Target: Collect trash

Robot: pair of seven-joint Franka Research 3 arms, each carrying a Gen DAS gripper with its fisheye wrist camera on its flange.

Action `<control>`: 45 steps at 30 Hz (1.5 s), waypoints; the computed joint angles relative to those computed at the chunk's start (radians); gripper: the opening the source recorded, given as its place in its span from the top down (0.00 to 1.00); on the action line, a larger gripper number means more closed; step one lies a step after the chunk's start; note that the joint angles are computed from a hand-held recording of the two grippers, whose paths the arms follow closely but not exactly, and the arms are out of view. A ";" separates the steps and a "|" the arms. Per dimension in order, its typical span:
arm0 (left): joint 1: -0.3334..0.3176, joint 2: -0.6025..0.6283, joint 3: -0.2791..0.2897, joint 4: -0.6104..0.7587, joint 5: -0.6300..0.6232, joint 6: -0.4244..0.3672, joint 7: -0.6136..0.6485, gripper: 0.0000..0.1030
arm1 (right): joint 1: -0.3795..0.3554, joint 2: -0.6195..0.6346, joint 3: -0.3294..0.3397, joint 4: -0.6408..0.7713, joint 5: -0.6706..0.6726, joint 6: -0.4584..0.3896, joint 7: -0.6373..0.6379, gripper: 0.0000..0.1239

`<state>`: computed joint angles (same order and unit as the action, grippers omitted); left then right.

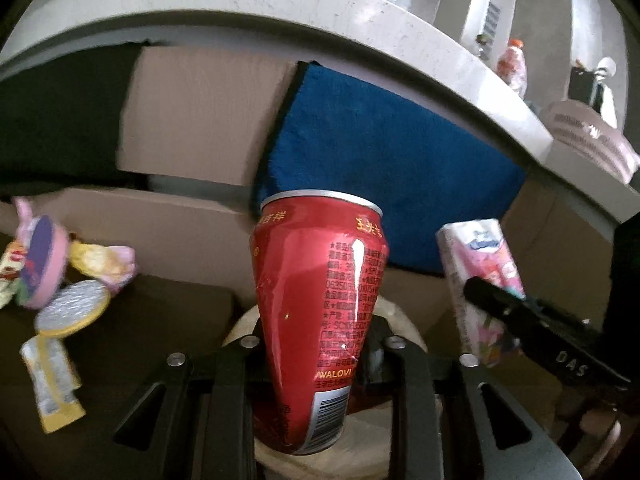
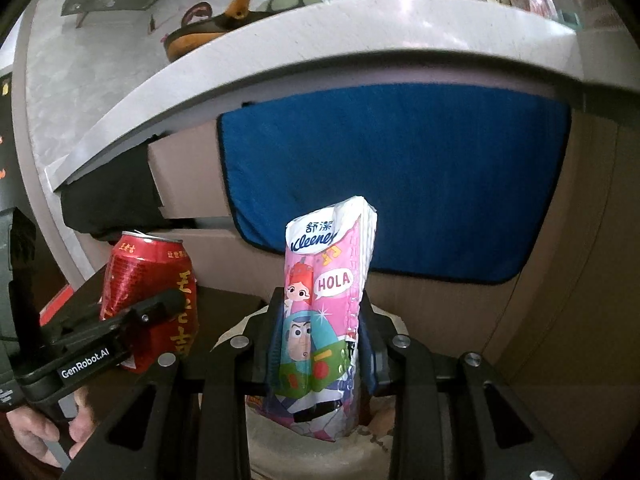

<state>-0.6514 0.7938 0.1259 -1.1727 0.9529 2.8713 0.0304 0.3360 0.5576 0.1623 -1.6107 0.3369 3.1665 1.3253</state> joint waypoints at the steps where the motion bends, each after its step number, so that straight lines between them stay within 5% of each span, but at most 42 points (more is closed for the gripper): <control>1: 0.032 0.013 -0.041 0.014 -0.032 0.009 0.063 0.51 | -0.007 0.009 0.007 0.007 0.005 0.006 0.002 0.73; 3: 0.066 0.026 -0.084 0.023 -0.095 0.011 0.144 0.49 | 0.013 0.022 -0.021 0.029 0.004 -0.010 0.021 0.65; 11: 0.044 -0.069 -0.010 -0.129 -0.080 0.046 0.063 0.48 | 0.077 0.025 -0.105 0.010 -0.027 -0.019 0.103 0.63; 15: 0.127 -0.023 -0.124 -0.095 -0.184 0.127 0.188 0.45 | 0.122 0.024 -0.150 -0.002 -0.046 0.007 0.143 0.63; 19: 0.218 0.084 -0.287 0.035 -0.330 0.095 0.413 0.45 | 0.280 0.024 -0.350 -0.016 -0.065 0.034 0.262 0.63; 21: 0.198 0.058 -0.234 -0.016 -0.340 0.162 0.374 0.45 | 0.315 0.004 -0.398 -0.044 -0.071 0.051 0.297 0.63; 24: 0.082 -0.023 -0.030 -0.129 -0.315 0.219 0.246 0.45 | 0.355 -0.021 -0.449 -0.088 -0.080 0.076 0.308 0.63; 26: 0.053 -0.064 0.024 -0.194 -0.310 0.231 0.218 0.45 | 0.409 -0.022 -0.513 -0.101 -0.079 0.078 0.318 0.63; 30: 0.100 -0.139 -0.021 -0.329 -0.341 0.247 0.249 0.45 | 0.320 -0.042 -0.398 -0.109 -0.082 0.080 0.287 0.63; 34: 0.036 -0.206 0.067 -0.454 -0.319 0.276 0.210 0.45 | 0.271 -0.046 -0.319 -0.112 -0.093 0.077 0.246 0.63; 40: -0.097 -0.274 0.242 -0.585 -0.227 0.276 0.039 0.45 | 0.265 -0.043 -0.291 -0.112 -0.090 0.080 0.221 0.63; 42: -0.071 -0.280 0.216 -0.601 -0.226 0.276 0.005 0.45 | 0.246 -0.039 -0.263 -0.106 -0.083 0.079 0.215 0.63; 45: 0.027 -0.273 0.096 -0.608 -0.259 0.278 0.031 0.45 | 0.236 -0.033 -0.244 -0.100 -0.077 0.071 0.211 0.63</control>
